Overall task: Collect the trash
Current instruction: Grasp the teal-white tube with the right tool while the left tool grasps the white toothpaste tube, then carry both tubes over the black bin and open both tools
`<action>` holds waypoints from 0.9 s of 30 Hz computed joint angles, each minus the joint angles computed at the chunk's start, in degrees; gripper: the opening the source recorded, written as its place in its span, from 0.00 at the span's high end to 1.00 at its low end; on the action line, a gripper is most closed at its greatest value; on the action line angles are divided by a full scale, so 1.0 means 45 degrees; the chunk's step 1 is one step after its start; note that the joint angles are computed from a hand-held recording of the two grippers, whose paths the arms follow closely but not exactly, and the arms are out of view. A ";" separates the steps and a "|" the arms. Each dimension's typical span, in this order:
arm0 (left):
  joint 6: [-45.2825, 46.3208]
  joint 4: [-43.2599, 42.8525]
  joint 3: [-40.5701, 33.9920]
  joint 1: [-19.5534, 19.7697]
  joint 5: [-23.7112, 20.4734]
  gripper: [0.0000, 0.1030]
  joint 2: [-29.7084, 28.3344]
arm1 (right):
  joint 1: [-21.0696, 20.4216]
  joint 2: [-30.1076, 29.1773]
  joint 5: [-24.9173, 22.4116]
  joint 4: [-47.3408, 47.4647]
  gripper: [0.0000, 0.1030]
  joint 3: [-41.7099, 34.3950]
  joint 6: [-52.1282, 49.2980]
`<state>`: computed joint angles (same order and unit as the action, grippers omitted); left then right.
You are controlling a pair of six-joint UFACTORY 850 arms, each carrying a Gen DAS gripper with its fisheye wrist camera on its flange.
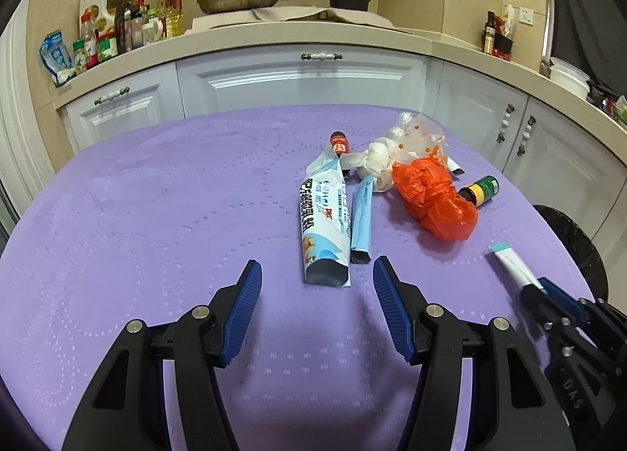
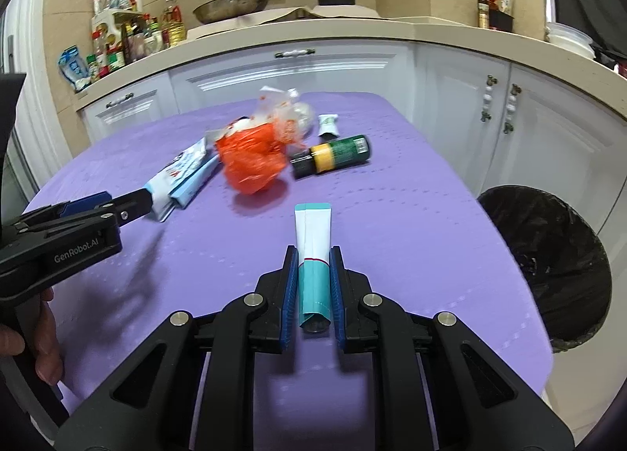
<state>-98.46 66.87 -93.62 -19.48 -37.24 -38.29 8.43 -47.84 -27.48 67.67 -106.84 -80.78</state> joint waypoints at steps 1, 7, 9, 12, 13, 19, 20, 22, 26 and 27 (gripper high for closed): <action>0.0056 -0.0075 -0.0059 0.0006 -0.0029 0.44 -0.0031 | -0.0033 -0.0079 0.0023 -0.0083 0.85 -0.0141 0.0157; 0.0644 -0.0587 -0.0372 0.0135 -0.0135 0.44 -0.0232 | -0.0191 -0.0648 0.0014 -0.1074 0.85 -0.1159 0.1532; 0.0812 -0.0735 -0.0480 0.0140 -0.0177 0.44 -0.0303 | -0.0220 -0.0873 -0.0008 -0.1484 0.85 -0.1587 0.2046; 0.1178 -0.1044 -0.0601 0.0207 -0.0002 0.49 -0.0365 | -0.0259 -0.1207 -0.0115 -0.1962 0.85 -0.2248 0.2688; 0.1331 -0.1148 -0.0656 0.0224 0.0040 0.51 -0.0398 | -0.0267 -0.1322 -0.0146 -0.2103 0.85 -0.2479 0.2869; 0.2418 -0.1945 -0.0984 0.0356 0.0460 0.81 -0.0604 | -0.0316 -0.1772 -0.0408 -0.2504 0.85 -0.3349 0.3486; 0.2373 -0.1862 -0.0986 0.0340 0.0450 0.85 -0.0604 | -0.0315 -0.1813 -0.0417 -0.2525 0.85 -0.3422 0.3518; 0.2354 -0.1765 -0.0966 0.0341 0.0516 0.90 -0.0593 | -0.0321 -0.1852 -0.0458 -0.2574 0.85 -0.3484 0.3581; 0.1973 -0.1425 -0.0784 0.0337 0.0663 0.92 -0.0479 | -0.0323 -0.1893 -0.0477 -0.2686 0.85 -0.3558 0.3717; 0.1821 -0.1303 -0.0719 0.0329 0.0662 0.93 -0.0435 | -0.0330 -0.1874 -0.0457 -0.2643 0.85 -0.3511 0.3676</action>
<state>-90.26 61.01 -96.85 -18.00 -34.26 -40.25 6.94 -56.28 -29.53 55.77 -122.64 -64.24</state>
